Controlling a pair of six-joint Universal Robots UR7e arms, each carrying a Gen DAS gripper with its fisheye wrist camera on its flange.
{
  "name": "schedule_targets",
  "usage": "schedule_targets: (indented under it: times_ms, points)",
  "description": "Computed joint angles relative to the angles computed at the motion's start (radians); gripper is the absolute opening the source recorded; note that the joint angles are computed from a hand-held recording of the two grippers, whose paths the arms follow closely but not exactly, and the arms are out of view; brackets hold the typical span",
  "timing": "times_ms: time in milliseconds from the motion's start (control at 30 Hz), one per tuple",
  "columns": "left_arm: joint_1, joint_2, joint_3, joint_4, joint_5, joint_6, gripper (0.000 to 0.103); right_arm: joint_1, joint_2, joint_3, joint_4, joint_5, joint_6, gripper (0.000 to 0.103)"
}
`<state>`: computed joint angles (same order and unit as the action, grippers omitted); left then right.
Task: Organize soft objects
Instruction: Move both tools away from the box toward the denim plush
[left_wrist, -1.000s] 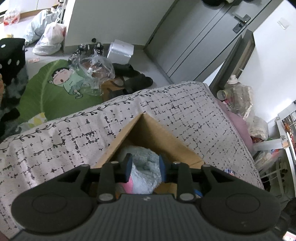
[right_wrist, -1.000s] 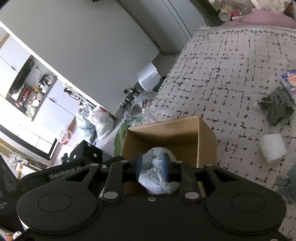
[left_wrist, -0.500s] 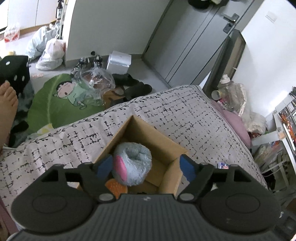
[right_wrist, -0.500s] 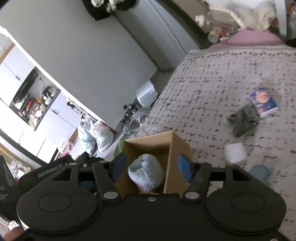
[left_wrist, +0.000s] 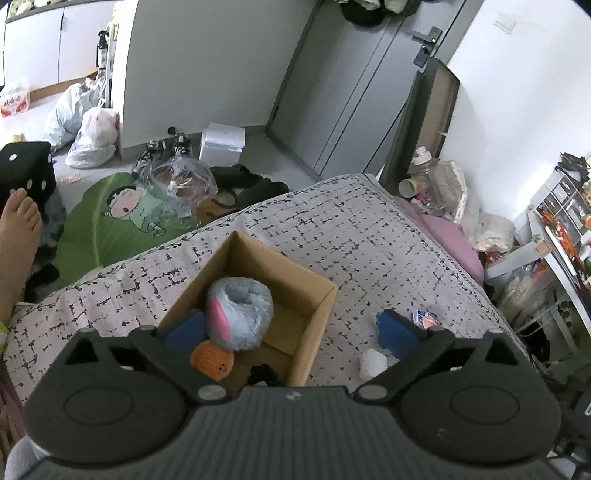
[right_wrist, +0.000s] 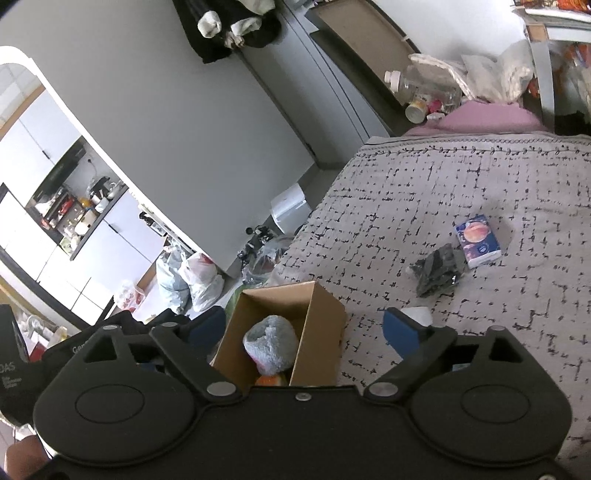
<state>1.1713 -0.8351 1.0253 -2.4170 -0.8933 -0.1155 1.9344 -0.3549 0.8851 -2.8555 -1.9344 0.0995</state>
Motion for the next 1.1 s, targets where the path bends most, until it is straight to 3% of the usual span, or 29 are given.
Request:
schedule_targets:
  times_ms: [333, 600, 1100]
  points:
    - [-0.044, -0.04, 0.093, -0.084, 0.018, 0.027, 0.103, -0.013, -0.121, 0.157, -0.059, 0.044, -0.056, 0.102]
    - [-0.068, -0.053, 0.138, -0.087, 0.038, 0.021, 0.103, -0.029, -0.185, 0.243, -0.072, 0.023, -0.045, 0.102]
    - [-0.105, -0.031, 0.164, 0.032, 0.074, -0.007, 0.103, -0.081, -0.253, 0.353, -0.081, 0.032, 0.002, 0.103]
